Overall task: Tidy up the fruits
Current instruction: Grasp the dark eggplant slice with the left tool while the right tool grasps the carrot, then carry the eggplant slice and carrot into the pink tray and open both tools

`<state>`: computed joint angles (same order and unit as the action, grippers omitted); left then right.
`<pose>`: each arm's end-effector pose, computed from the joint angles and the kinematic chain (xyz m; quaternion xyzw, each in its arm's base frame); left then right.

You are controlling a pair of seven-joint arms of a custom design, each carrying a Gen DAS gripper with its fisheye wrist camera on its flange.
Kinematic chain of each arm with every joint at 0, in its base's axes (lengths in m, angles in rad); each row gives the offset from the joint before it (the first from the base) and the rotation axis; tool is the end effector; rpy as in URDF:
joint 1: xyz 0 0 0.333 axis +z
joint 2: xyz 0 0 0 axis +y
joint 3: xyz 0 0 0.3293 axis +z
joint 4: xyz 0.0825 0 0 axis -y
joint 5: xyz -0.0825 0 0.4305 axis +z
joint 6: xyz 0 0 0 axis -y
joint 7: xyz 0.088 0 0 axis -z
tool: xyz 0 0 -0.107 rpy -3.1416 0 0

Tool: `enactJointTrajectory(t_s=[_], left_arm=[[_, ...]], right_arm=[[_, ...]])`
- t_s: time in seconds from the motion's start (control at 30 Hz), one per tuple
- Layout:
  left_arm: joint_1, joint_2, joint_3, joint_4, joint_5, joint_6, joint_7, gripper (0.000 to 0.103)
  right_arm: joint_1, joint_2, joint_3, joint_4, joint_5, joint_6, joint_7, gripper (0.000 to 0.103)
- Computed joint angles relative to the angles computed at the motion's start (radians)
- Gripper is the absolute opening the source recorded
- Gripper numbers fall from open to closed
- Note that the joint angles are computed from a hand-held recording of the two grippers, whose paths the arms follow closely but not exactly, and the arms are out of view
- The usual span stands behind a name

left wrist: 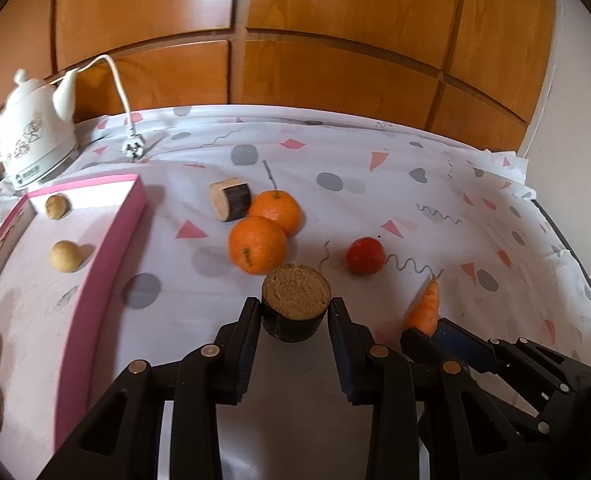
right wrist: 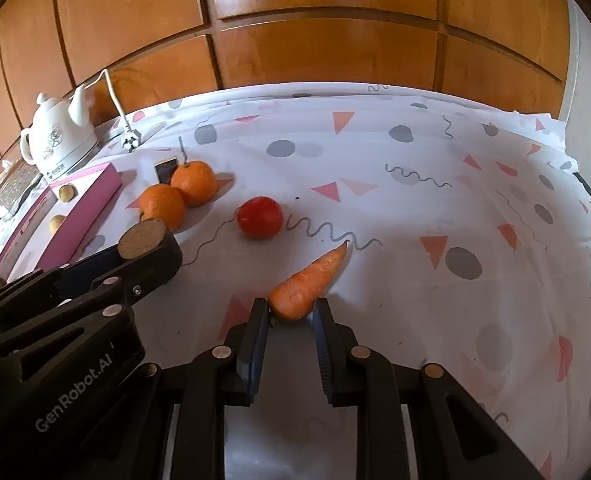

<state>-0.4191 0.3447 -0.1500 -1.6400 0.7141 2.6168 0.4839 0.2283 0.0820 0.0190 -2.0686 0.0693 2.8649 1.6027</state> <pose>0.6295 -0.4036 0.4813 -0.6646 0.6422 -0.3075 0.2267 0.6322 0.1554 0.4643 -0.7117 0.6091 -0.1933 0.2918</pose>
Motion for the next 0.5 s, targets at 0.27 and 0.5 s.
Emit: enactJointTrajectory(t_s=[0.27, 0.5], left_arm=[[0.01, -0.092, 0.001, -0.107, 0.056, 0.016, -0.082, 0.035], [0.044, -0.171, -0.016, -0.192, 0.097, 0.037, -0.157, 0.035]], right_arm=[[0.001, -0.034, 0.023, -0.023, 0.104, 0.012, -0.088, 0.023], [0.013, -0.062, 0.038, -0.036, 0.202, 0.023, -0.183, 0.023]])
